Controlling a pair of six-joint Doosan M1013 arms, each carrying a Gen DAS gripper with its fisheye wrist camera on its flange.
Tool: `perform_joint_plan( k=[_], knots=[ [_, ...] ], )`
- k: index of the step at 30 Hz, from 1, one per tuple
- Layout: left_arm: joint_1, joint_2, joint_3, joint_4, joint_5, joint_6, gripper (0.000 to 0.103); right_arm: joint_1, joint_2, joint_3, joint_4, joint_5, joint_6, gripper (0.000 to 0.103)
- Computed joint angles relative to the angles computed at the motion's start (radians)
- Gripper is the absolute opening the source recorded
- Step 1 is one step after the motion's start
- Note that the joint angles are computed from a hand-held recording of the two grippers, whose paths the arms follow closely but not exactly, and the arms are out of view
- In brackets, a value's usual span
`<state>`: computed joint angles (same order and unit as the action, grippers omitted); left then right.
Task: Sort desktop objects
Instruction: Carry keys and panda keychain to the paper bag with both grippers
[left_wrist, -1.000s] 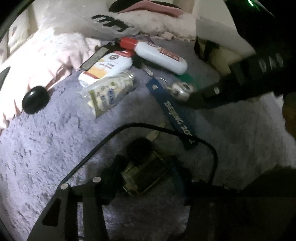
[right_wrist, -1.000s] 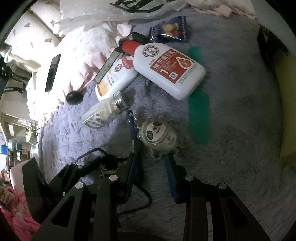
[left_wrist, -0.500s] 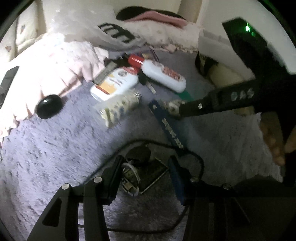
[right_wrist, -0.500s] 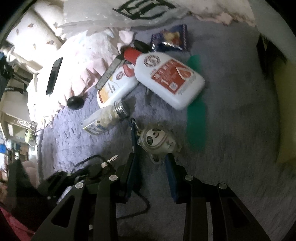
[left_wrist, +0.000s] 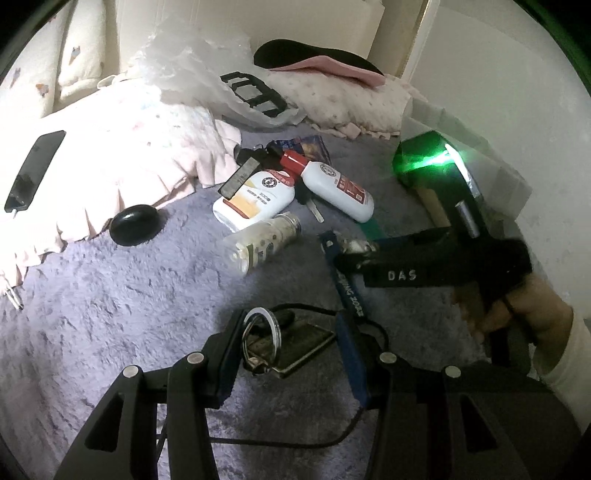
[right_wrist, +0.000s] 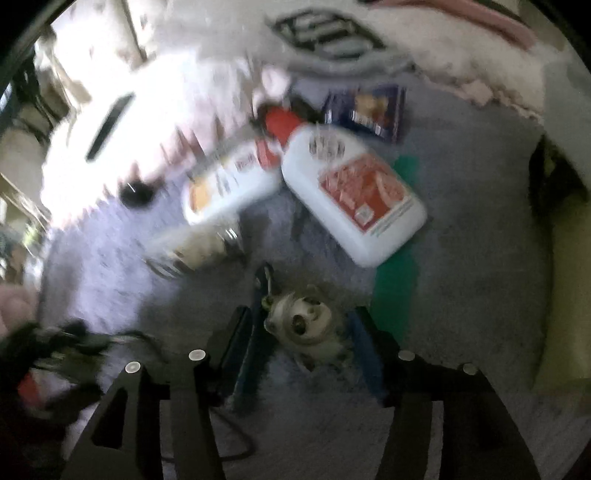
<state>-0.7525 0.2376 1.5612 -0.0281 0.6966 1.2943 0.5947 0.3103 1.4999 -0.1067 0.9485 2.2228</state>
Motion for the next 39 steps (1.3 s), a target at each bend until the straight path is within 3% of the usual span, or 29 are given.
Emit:
perform_joint_plan(
  k=[3, 13, 23, 31, 32, 39],
  knots=[
    [-0.003, 0.003, -0.008, 0.015, -0.006, -0.017, 0.046, -0.012, -0.009, 0.017, 0.037, -0.025, 0.010, 0.050],
    [-0.008, 0.028, -0.077, 0.040, 0.036, -0.034, 0.045, -0.034, -0.110, 0.097, 0.081, -0.184, 0.138, 0.047],
    [-0.022, 0.073, -0.191, 0.101, 0.117, -0.056, 0.045, 0.016, -0.096, -0.003, -0.012, -0.093, 0.135, 0.047],
    [-0.042, 0.126, -0.327, 0.107, 0.167, 0.005, 0.045, 0.010, -0.141, -0.002, -0.113, -0.094, 0.266, 0.047],
    [-0.050, 0.137, -0.353, 0.140, 0.188, -0.039, 0.045, 0.007, -0.147, 0.001, -0.116, -0.098, 0.274, 0.047],
    [-0.072, 0.202, -0.503, 0.114, 0.232, 0.057, 0.045, -0.016, -0.214, 0.046, -0.208, -0.138, 0.416, 0.048]
  ],
)
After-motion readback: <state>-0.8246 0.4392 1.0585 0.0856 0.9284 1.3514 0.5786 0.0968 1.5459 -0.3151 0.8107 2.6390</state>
